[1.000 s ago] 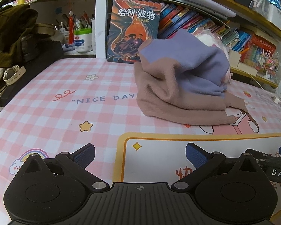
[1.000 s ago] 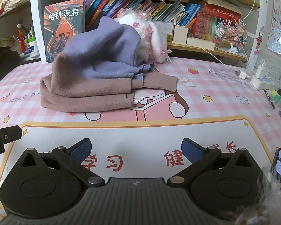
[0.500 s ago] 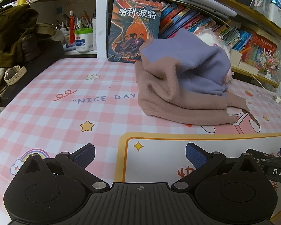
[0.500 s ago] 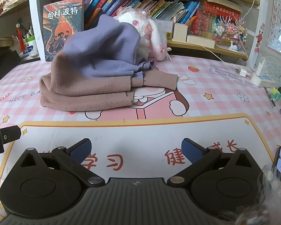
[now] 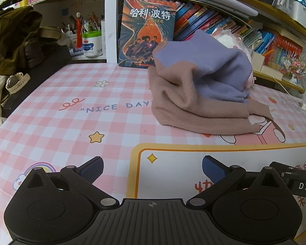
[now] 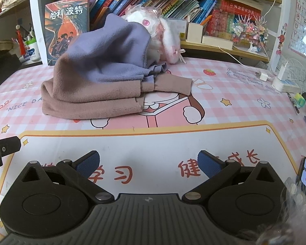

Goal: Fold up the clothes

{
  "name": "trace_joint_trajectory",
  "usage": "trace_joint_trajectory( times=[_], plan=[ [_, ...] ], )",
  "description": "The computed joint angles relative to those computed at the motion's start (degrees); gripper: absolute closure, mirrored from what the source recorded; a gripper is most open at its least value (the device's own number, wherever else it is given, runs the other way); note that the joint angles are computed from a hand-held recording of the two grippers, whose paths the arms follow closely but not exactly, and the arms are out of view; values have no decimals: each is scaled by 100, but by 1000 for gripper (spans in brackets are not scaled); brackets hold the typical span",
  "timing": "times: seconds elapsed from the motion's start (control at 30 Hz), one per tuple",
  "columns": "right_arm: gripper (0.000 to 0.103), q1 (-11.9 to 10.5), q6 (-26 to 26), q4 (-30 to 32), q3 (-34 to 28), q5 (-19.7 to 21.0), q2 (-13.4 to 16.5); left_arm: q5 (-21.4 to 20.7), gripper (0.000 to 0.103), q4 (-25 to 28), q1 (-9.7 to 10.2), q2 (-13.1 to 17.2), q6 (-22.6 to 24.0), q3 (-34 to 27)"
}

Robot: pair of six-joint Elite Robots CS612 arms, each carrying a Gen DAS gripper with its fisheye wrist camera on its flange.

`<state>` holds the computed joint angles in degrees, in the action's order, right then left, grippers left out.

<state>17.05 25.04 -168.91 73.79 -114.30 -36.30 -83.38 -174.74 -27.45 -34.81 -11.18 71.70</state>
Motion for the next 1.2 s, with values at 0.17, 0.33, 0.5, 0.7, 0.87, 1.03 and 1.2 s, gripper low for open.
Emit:
trace_joint_trajectory(
  times=[0.17, 0.33, 0.5, 0.7, 0.87, 1.03, 1.2],
  plan=[
    [0, -1, 21, 15, 3, 8, -6, 17, 0, -3, -1, -6, -2, 13],
    [0, -3, 31, 66, 11, 59, -16, 63, 0, 40, -5, -14, -47, 14],
    [0, 1, 25, 122, -10, 101, -9, 108, 0, 73, -14, -10, -87, 5],
    [0, -10, 31, 157, -26, 149, -5, 126, 0, 82, -17, -1, -90, -8],
    [0, -27, 59, 195, -35, 228, -4, 104, 0, 108, -17, 20, -84, -55],
    [0, -52, 63, 226, -61, 324, 9, 136, 0, 201, -27, 37, -82, -108],
    [0, -85, 51, 241, -96, 436, 28, 110, 0, 304, -31, 63, -78, -181]
  ],
)
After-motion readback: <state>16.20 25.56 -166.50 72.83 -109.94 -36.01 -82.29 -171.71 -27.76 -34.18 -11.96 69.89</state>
